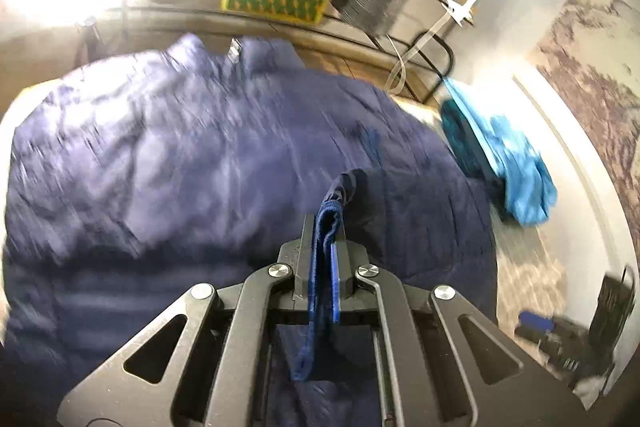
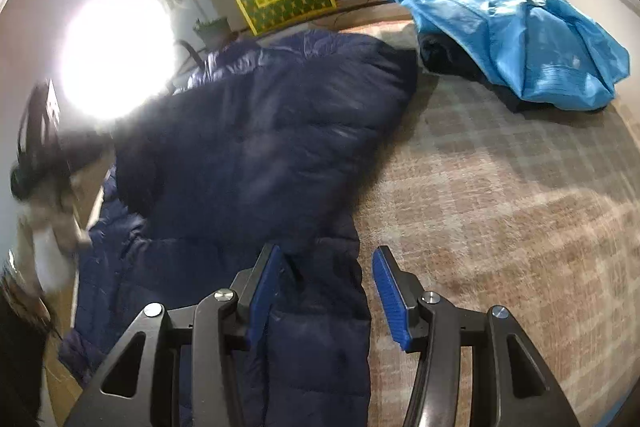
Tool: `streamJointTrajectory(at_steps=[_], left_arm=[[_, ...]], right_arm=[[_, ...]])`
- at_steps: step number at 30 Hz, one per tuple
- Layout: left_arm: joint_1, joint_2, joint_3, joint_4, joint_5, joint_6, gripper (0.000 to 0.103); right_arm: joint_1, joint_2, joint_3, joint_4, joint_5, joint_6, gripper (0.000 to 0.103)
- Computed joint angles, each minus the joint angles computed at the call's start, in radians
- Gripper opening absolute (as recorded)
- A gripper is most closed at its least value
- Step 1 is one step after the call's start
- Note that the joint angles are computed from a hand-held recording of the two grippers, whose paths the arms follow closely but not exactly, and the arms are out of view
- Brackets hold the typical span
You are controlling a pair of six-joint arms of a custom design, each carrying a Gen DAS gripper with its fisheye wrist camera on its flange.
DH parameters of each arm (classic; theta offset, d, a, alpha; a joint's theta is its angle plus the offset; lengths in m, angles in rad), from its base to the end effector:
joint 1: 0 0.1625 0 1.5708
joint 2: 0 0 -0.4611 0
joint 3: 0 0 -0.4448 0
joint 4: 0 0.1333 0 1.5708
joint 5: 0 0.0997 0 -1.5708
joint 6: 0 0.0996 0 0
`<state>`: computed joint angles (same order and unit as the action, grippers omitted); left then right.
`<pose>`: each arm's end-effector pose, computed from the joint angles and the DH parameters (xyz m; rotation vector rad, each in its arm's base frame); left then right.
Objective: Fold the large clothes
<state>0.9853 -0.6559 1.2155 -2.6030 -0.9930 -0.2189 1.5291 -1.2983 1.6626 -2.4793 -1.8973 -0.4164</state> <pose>-0.3239 -0.8281 0.1787 0.2968 2.6424 -0.8962 0.0732 -0.6775 0.4190 0.3723 -2.6152 0.6184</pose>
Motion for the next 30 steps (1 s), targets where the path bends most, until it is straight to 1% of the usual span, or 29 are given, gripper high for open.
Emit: streamJointTrajectory(at_steps=[3,7,11,14,18,20,23,27,30], left_arm=[[0.030,0.013,-0.063,0.006,0.020,0.004,0.003],[0.071,0.020,-0.120,0.019,0.082,0.004,0.003],[0.115,0.007,-0.124,0.026,0.130,-0.023,0.003],[0.141,-0.005,-0.116,0.019,0.169,-0.044,0.003],[0.161,-0.008,-0.116,0.014,0.188,-0.042,0.003],[0.167,-0.001,-0.127,0.009,0.183,-0.030,0.003],[0.168,0.015,-0.152,-0.006,0.182,-0.003,0.003],[0.169,0.029,-0.187,-0.015,0.211,0.020,0.003],[0.182,0.037,-0.208,0.022,0.208,0.007,0.003]], right_arm=[[0.004,0.031,-0.015,0.002,-0.041,-0.015,0.051],[0.009,0.065,-0.036,0.007,-0.078,-0.037,0.051],[0.013,0.111,-0.078,0.028,-0.101,-0.059,0.051],[0.024,0.163,-0.123,0.011,-0.143,-0.112,0.051],[0.039,0.235,-0.200,0.010,-0.170,-0.148,0.051],[0.051,0.277,-0.238,-0.022,-0.197,-0.184,0.051],[0.061,0.330,-0.294,-0.044,-0.224,-0.208,0.051],[0.065,0.390,-0.359,-0.078,-0.284,-0.211,0.041],[0.057,0.408,-0.386,-0.072,-0.287,-0.173,0.036]])
